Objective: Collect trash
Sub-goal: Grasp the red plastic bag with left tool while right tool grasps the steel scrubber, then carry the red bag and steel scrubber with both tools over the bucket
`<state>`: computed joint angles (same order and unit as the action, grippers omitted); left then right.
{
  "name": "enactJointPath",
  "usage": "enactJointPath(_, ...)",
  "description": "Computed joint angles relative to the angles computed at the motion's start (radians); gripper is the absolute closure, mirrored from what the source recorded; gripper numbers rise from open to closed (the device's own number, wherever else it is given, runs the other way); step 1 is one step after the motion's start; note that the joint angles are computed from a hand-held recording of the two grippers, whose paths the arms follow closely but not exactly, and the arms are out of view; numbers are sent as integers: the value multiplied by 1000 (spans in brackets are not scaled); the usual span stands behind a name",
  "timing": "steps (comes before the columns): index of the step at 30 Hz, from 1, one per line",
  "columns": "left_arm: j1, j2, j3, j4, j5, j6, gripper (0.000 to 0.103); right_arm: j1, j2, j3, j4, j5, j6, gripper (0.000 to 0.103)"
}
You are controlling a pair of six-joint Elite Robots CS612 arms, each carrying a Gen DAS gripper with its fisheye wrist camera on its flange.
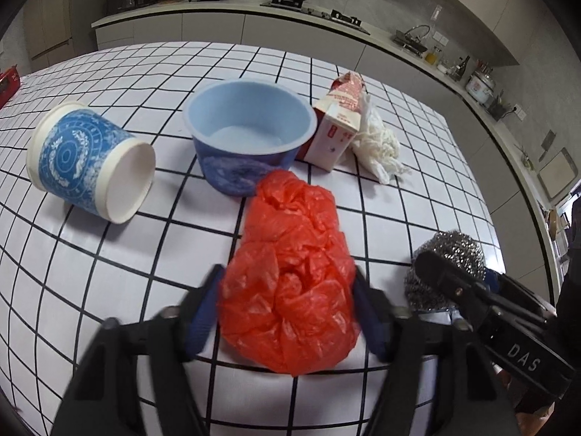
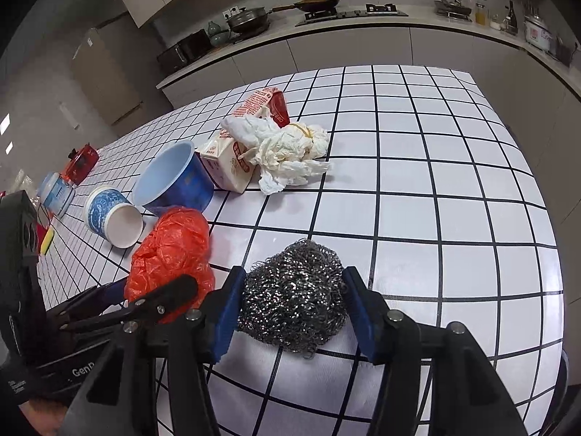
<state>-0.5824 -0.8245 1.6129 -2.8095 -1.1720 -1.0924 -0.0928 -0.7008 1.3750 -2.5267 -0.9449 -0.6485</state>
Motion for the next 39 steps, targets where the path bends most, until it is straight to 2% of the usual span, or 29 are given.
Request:
enactJointPath(1, 1, 0, 3, -14, -7, 9, 62, -2, -1, 3, -2, 5, 1, 48)
enactJointPath(4, -3, -5, 17, -48, 2, 18, 68, -8, -6, 13, -18, 21, 12, 50)
enactJointPath(11, -23, -27, 51, -119, 6, 71, 70, -27, -26, 42, -33, 51, 44, 51)
enactJointPath(20, -46, -38, 51, -177, -43, 187, 70, -65, -79, 139, -154, 63, 116, 51)
enactJointPath(24, -55, -26, 28, -202, -80, 272, 70, -96, -109, 196, -227, 51, 183, 51)
enactJointPath(27, -65, -6, -3, -212, -128, 338, 70, -123, -130, 241, -287, 15, 231, 51)
enactJointPath(34, -95, 48, -97, -196, -241, 407, 70, -208, -155, 298, -355, -44, 327, 51)
enactJointPath(39, -126, 87, -190, -149, -265, 447, 70, -278, -146, 293, -386, -45, 368, 51)
